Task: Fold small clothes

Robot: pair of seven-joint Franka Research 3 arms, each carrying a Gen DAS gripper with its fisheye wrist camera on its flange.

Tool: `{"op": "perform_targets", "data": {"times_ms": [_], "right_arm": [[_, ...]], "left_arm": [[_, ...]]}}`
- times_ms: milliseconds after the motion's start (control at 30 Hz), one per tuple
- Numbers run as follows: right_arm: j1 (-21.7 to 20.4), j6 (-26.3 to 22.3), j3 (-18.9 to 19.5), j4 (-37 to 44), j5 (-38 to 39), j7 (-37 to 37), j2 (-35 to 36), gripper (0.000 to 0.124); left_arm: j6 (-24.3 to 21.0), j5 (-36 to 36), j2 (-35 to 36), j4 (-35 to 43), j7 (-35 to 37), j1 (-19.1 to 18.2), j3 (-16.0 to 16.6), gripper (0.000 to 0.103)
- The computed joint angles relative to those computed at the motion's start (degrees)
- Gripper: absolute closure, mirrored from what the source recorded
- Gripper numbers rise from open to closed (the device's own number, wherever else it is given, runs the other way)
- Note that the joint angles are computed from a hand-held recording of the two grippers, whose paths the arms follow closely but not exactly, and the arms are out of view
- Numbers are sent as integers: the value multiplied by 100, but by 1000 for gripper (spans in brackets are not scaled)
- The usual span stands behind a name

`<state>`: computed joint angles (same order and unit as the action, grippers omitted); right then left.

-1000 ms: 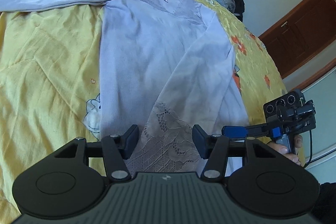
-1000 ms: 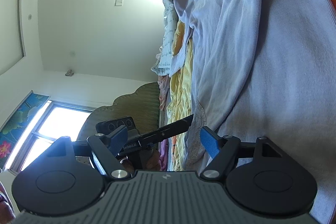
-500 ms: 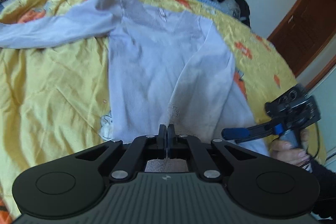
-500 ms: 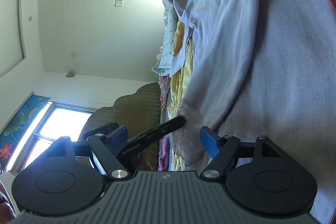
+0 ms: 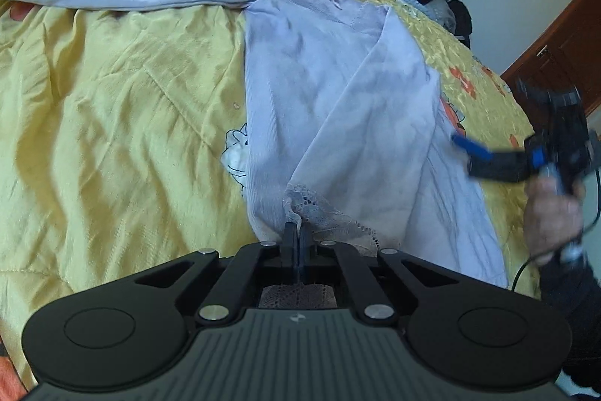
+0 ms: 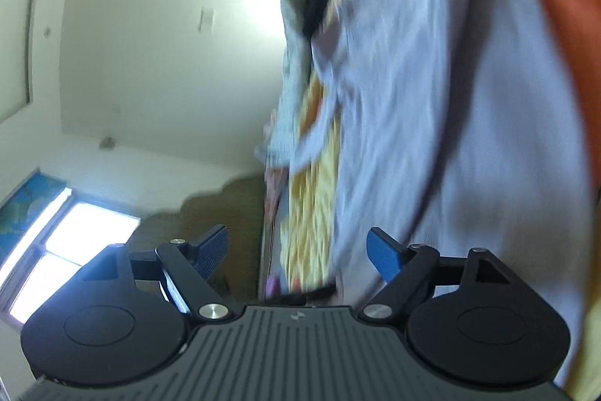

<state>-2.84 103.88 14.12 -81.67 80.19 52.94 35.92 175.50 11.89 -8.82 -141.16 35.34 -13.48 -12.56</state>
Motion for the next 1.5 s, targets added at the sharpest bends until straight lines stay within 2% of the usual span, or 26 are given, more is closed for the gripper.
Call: {"op": "perform_targets", "data": {"times_ms": [100, 167, 233, 267, 333, 400, 500, 600, 700, 767, 800, 867, 900, 933, 1033, 1067, 1100, 1133, 1200, 1300, 1367, 1433, 1500], "right_arm": [[74, 996, -71, 602, 348, 606, 280, 36], [196, 1735, -124, 1171, 250, 1242, 615, 36], [406, 2342, -262, 1857, -132, 2058, 1037, 39], [483, 2432, -316, 2233, -367, 2429, 1280, 40], [562, 2333, -336, 2927, -765, 3101, 1740, 42], [524, 2300, -168, 3193, -873, 3194, 1937, 43], [399, 2349, 200, 3165, -847, 3074, 1993, 43], [378, 2318, 396, 3363, -1086, 3216, 2150, 43], [433, 2351, 526, 3821, -1370, 3653, 2477, 42], [556, 2404, 554, 4330, -1640, 4031, 2787, 48], [648, 2615, 505, 4418, -1801, 4261, 2815, 56], [791, 3125, 434, 4316, -2078, 4380, 2726, 87], [850, 3330, 401, 4209, -2275, 4351, 2649, 111], [901, 3614, 333, 3902, -2400, 4288, 2456, 111], [832, 4854, 575, 2677, -2282, 3158, 1722, 112], [752, 5089, 725, 2408, -2142, 2744, 1572, 112], [776, 5288, 699, 2214, -2133, 2607, 1463, 113], [899, 5467, 510, 2104, -2284, 2739, 1408, 113], [889, 5355, 447, 2220, -2383, 3063, 1571, 113], [522, 5018, 825, 2429, -1913, 3379, 1867, 110], [340, 4646, 979, 2527, -1645, 3550, 1941, 96], [48, 4663, 1286, 2217, -1048, 3060, 1771, 64], [-228, 4743, 1488, 1755, -425, 2365, 1446, 53]], "left_arm": [[588, 612, -33, -257, -861, 623, -491, 102], [1039, 951, -45, -416, -1396, 1314, -1062, 102], [1497, 785, -42, -581, -1529, 1971, -1679, 102], [1686, 617, -27, -657, -1489, 2096, -1810, 102], [1903, 378, 17, -735, -1389, 2105, -1840, 102], [1976, 167, 35, -763, -1213, 2084, -1862, 102], [1957, 15, 51, -760, -1042, 1868, -1687, 102], [1957, -158, 90, -749, -851, 1682, -1531, 102], [2040, -451, 113, -790, -618, 1569, -1482, 102], [2053, -631, 125, -796, -479, 1459, -1419, 102], [2047, -716, 118, -805, -414, 1397, -1384, 102], [2038, -909, 119, -808, -259, 1299, -1340, 102], [2043, -1007, 119, -813, -172, 1256, -1324, 102], [2055, -1102, 122, -819, -89, 1209, -1303, 102], [2150, -1107, 172, -840, -52, 879, -960, 102], [2180, -1002, 189, -847, -113, 722, -767, 102], [2201, -844, 201, -851, -232, 548, -543, 102], [2210, -734, 208, -852, -313, 433, -393, 102], [2208, -613, 211, -850, -353, 324, -248, 102], [2266, -590, 208, -884, -389, 275, -182, 102], [2330, -618, 224, -900, -383, 267, -178, 102], [2418, -619, 263, -909, -416, 242, -147, 102], [2537, -601, 300, -935, -444, 221, -116, 102]]}}
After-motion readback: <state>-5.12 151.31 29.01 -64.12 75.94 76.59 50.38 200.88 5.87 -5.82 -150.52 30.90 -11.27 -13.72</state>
